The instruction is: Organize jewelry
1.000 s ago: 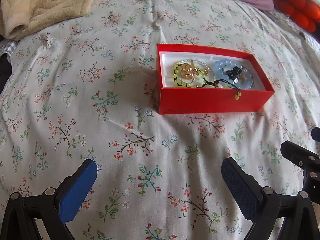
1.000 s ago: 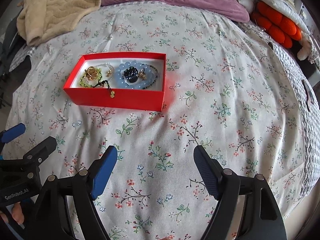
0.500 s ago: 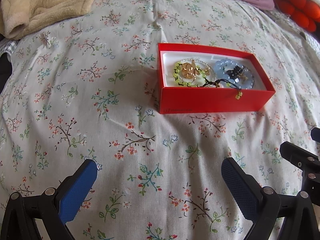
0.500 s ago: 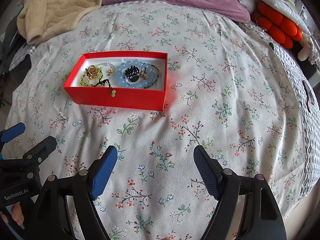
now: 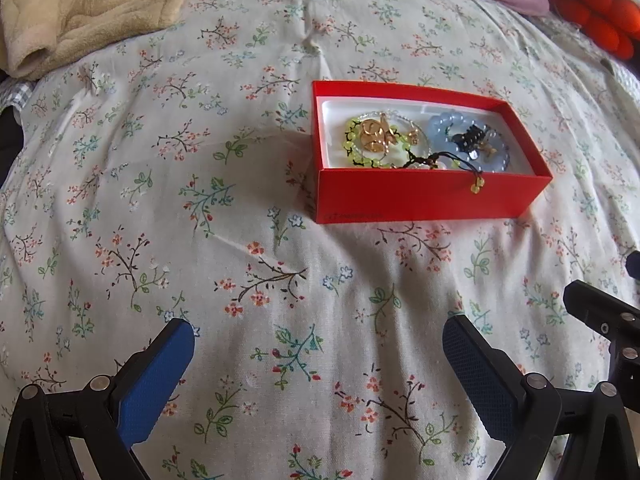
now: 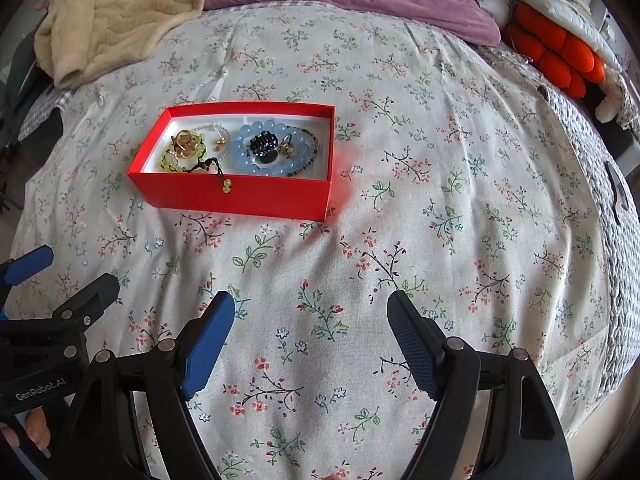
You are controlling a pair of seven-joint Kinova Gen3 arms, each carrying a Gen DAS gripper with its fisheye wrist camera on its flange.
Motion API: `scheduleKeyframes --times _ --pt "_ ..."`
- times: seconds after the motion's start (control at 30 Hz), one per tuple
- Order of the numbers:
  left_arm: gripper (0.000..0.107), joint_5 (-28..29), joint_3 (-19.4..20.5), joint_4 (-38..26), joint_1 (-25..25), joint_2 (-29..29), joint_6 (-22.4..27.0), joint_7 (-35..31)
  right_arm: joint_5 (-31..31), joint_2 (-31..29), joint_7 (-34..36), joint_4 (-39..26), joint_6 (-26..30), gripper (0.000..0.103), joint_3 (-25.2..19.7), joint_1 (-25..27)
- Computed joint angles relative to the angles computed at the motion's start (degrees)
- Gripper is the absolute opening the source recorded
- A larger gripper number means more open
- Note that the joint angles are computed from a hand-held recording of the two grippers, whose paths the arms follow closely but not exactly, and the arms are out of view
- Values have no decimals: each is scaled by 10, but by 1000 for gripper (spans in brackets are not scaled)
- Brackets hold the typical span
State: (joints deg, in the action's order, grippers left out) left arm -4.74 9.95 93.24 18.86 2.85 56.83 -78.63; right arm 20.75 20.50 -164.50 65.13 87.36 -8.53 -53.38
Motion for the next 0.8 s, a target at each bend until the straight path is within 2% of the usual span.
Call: scheduleKeyframes --times 0.67,0.8 --pt "102 1 -2 2 -2 6 3 2 -6 14 0 -5 9 81 4 1" --pt "102 -27 -3 25 5 12 -30 38 0 17 -18 13 -3 82 9 -1"
